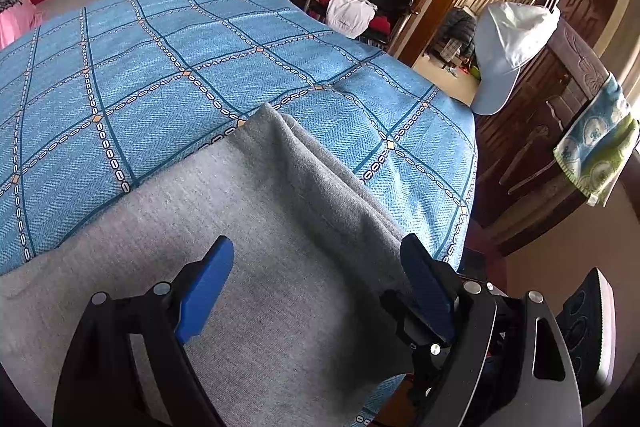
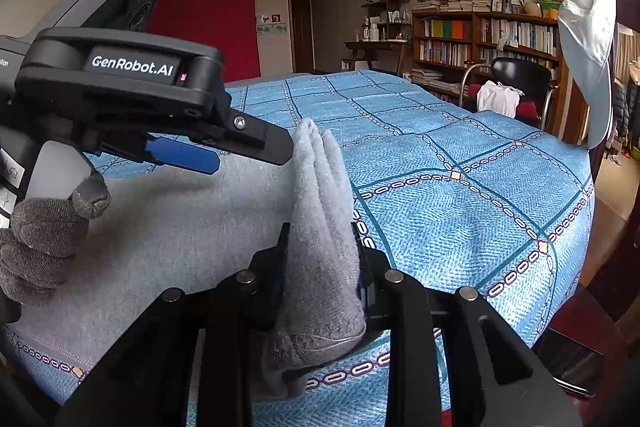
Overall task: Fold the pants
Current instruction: 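Lift the hem with the right tool toward the left tool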
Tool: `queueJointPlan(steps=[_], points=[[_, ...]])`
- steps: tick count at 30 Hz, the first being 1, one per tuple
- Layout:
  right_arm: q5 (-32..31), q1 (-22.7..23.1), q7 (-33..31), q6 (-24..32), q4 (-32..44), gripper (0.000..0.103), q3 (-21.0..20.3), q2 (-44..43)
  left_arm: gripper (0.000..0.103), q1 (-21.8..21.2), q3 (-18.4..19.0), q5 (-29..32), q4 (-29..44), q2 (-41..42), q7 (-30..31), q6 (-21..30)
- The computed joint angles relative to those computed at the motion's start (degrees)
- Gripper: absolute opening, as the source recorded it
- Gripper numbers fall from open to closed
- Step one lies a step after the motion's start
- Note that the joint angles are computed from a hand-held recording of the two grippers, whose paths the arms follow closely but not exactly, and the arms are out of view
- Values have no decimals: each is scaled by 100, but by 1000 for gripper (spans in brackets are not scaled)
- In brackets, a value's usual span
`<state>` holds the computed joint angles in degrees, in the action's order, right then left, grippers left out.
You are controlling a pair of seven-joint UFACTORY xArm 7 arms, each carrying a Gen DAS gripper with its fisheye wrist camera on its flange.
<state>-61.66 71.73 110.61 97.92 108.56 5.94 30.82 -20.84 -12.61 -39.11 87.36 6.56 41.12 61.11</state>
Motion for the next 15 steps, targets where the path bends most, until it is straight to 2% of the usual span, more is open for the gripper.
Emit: queueJointPlan(steps=[9, 11, 13, 14, 15], points=[[46, -92, 327, -132, -353, 27, 60, -205, 85, -45, -26, 80, -9, 48, -57, -43], [52, -182, 725, -309, -765, 28, 126, -457, 85, -49, -29, 98, -16, 48, -74, -54], [23, -335, 1384, -624, -1399, 33, 248, -838, 85, -47, -30, 98, -29, 39, -65, -65], [-24, -427, 1769, -829, -1793, 36, 317, -1075, 85, -55, -35, 107, -20, 40, -78, -76], [-52, -512, 2155, -995, -2121, 44, 382, -1270, 85, -57, -35, 113, -16, 43, -82, -81]])
